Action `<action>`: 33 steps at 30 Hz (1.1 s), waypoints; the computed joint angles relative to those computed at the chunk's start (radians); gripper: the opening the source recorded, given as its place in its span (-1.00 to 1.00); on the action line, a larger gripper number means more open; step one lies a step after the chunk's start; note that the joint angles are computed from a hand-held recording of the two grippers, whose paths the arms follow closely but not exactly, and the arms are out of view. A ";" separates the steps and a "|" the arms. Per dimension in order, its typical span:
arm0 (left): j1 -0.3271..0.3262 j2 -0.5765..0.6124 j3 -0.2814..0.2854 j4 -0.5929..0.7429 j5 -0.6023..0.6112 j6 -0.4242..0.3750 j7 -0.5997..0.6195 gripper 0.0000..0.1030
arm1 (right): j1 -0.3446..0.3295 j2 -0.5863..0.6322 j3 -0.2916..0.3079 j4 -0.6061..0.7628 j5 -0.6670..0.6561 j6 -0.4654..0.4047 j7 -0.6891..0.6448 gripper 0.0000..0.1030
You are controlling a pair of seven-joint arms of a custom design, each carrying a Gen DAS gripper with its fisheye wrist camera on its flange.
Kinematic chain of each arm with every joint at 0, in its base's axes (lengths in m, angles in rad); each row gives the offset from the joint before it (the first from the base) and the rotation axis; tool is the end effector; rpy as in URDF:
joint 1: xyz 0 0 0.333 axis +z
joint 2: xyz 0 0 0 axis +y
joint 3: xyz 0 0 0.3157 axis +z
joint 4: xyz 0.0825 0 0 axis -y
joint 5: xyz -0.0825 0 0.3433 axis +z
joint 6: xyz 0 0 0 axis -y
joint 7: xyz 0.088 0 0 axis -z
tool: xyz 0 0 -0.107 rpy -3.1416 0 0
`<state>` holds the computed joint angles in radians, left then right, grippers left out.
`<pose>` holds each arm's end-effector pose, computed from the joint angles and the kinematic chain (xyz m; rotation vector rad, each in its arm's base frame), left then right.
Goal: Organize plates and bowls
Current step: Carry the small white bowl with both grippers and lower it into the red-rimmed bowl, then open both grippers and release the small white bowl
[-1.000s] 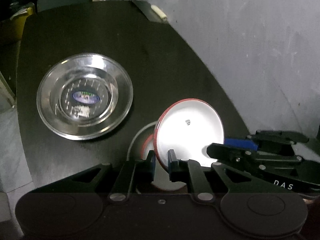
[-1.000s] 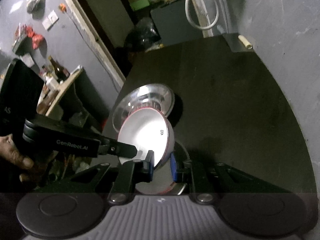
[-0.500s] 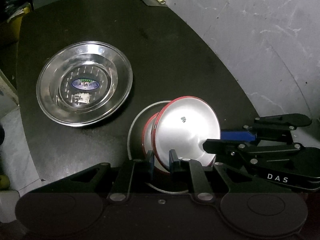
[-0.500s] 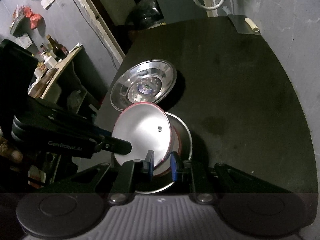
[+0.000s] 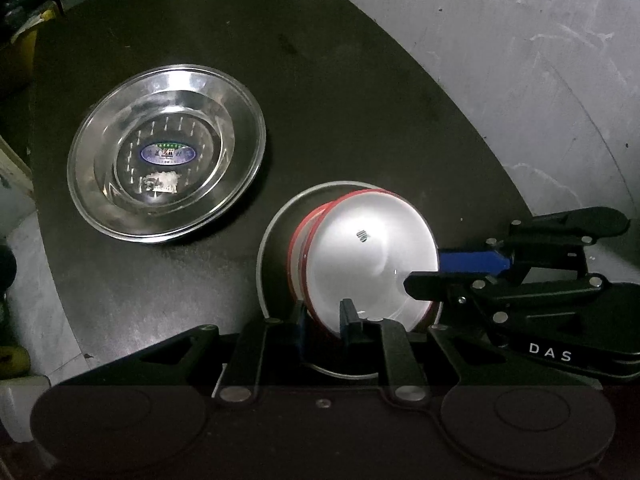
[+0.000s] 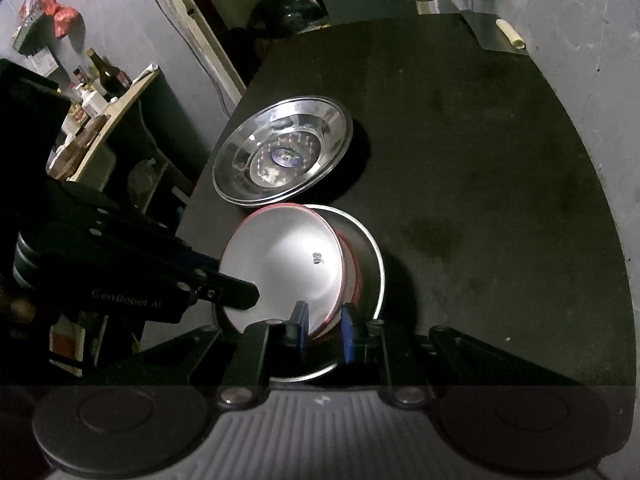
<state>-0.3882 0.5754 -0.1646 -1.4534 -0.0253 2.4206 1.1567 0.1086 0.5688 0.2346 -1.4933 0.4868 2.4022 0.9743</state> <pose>0.6149 -0.3493 0.4140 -2.0740 2.2445 -0.6372 0.6683 0.2063 0.4032 -2.2285 1.2143 0.0560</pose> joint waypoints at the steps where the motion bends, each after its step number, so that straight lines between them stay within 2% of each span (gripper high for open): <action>1: 0.000 0.001 0.000 0.002 0.000 -0.001 0.001 -0.64 | 0.003 0.001 -0.002 0.002 -0.004 -0.001 0.005 -0.62; 14: -0.003 0.008 0.003 0.013 0.005 -0.015 -0.006 -0.55 | 0.010 0.005 -0.004 0.007 -0.024 -0.005 0.023 -0.57; 26: -0.004 0.016 0.004 0.025 0.008 -0.023 -0.010 -0.55 | 0.011 0.006 -0.004 0.008 -0.032 -0.004 0.029 -0.55; 33: -0.002 0.013 0.004 0.020 0.004 -0.019 -0.011 -0.47 | 0.009 -0.005 -0.004 -0.010 -0.033 0.014 0.025 -0.47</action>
<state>-0.3897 0.5887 -0.1602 -1.4336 -0.0215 2.4014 1.1459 0.1181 0.5634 0.2303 -1.5037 0.4542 2.4162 0.9996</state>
